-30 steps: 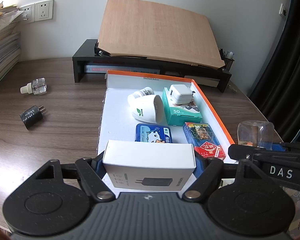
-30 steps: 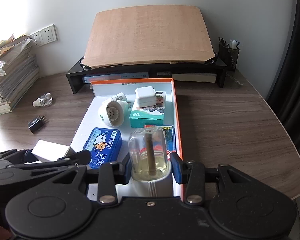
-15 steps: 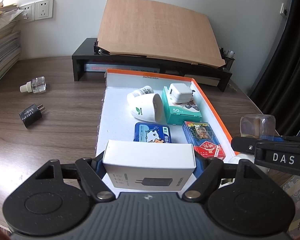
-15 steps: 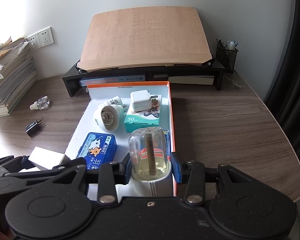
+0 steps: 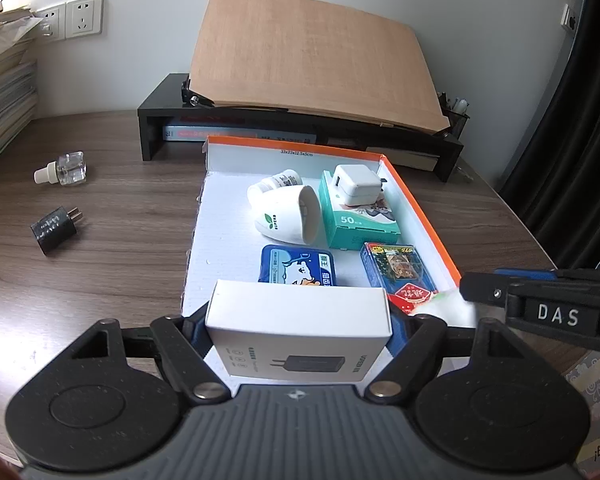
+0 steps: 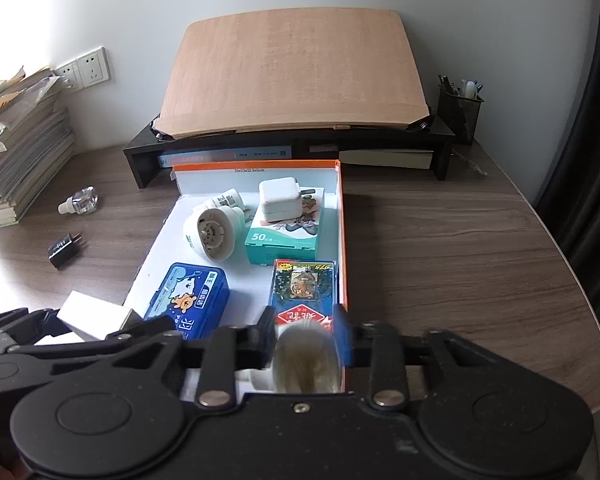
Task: Organize rigid objects
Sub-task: 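Lower the diffuser into the box with the right gripper and release it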
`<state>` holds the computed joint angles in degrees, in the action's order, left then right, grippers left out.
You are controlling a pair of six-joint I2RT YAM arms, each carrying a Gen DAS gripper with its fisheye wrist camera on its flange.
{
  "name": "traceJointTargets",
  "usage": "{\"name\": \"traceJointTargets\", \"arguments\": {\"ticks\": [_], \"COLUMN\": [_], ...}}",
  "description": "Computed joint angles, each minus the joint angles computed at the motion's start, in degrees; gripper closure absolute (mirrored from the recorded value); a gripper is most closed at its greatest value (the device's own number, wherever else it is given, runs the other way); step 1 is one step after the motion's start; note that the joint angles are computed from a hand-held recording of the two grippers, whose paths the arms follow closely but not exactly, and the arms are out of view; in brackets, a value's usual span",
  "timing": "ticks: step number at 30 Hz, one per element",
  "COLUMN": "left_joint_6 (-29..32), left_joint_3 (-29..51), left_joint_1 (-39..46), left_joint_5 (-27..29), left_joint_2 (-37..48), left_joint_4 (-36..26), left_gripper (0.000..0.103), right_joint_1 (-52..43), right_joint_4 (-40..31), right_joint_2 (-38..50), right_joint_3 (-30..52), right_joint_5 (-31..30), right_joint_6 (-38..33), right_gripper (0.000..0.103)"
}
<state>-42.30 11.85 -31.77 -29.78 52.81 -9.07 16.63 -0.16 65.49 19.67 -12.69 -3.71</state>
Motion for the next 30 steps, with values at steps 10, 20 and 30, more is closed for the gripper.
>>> {"name": "traceJointTargets", "arguments": {"ticks": [10,20,30], "left_joint_6": [0.96,2.92,7.23], "left_joint_3": [0.39,2.33,5.36], "left_joint_1": [0.90,1.17,3.89], "left_joint_5": [0.98,2.23,4.41], "left_joint_2": [2.49,8.34,14.66], "left_joint_4": [2.28,7.04,12.64], "left_gripper": [0.023,0.023,0.023], "right_joint_1": [-2.64,-5.70,-7.09], "right_joint_4": [0.42,0.25,-0.15], "right_joint_2": [2.59,0.30,-1.19], "right_joint_3": [1.72,1.03,1.10], "right_joint_5": [-2.73,-5.15,-4.96], "right_joint_6": [-0.94,-1.50,-1.53], "right_gripper": [0.103,0.099,0.092]}}
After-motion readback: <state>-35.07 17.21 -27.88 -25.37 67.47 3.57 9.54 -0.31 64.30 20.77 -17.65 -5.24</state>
